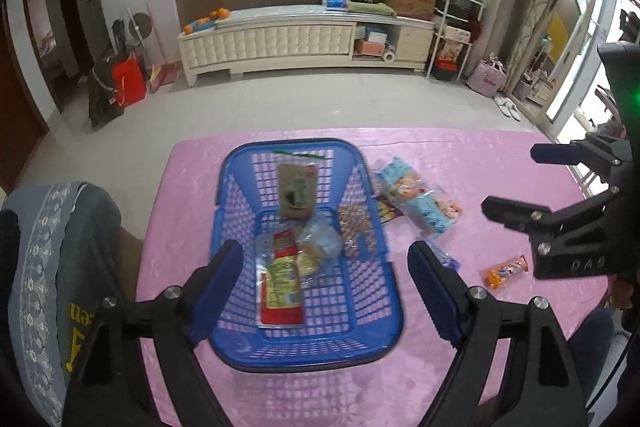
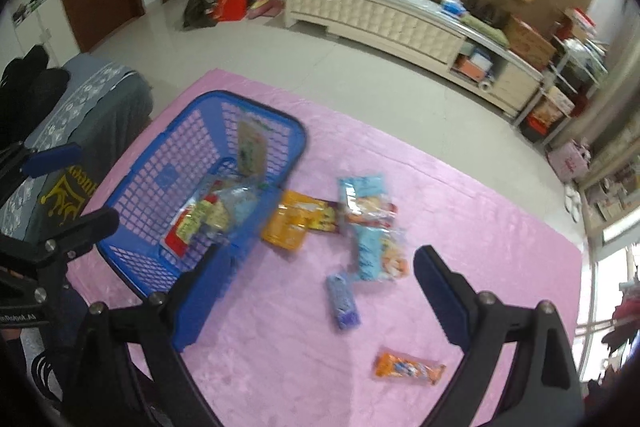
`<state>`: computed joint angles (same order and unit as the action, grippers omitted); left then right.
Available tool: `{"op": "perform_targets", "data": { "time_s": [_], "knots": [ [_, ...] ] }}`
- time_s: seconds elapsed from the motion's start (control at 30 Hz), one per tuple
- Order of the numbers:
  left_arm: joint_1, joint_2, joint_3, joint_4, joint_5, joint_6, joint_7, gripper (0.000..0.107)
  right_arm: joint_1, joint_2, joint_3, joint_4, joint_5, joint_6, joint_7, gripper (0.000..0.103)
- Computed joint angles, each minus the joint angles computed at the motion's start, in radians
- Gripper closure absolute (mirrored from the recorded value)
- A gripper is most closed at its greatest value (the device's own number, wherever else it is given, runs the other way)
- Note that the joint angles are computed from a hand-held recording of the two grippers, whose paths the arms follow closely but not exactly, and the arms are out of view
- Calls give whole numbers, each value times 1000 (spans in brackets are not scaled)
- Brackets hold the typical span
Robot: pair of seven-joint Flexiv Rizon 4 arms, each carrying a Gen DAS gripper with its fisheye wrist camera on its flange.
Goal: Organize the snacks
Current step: 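Move both tools back toward the remaining snacks on the table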
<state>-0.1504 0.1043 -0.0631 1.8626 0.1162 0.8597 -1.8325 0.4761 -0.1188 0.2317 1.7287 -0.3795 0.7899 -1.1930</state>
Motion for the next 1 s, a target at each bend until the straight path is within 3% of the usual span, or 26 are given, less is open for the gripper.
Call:
{"op": "perform_targets", "data": {
  "time_s": [0.5,0.77,1.0],
  "knots": [
    [-113,-172,-60,-206,89,-84,-72,24,-129,122,-31,123,158,53,-93,8],
    [-175,-309,-35,-347,77,-180,-139,24,-181,97,-57,98,294,18,-174,8],
    [-188,-421,-20,-428,-31,-192,-144,24,-213,27,-73,21,389,-34,-221,8]
  ]
}}
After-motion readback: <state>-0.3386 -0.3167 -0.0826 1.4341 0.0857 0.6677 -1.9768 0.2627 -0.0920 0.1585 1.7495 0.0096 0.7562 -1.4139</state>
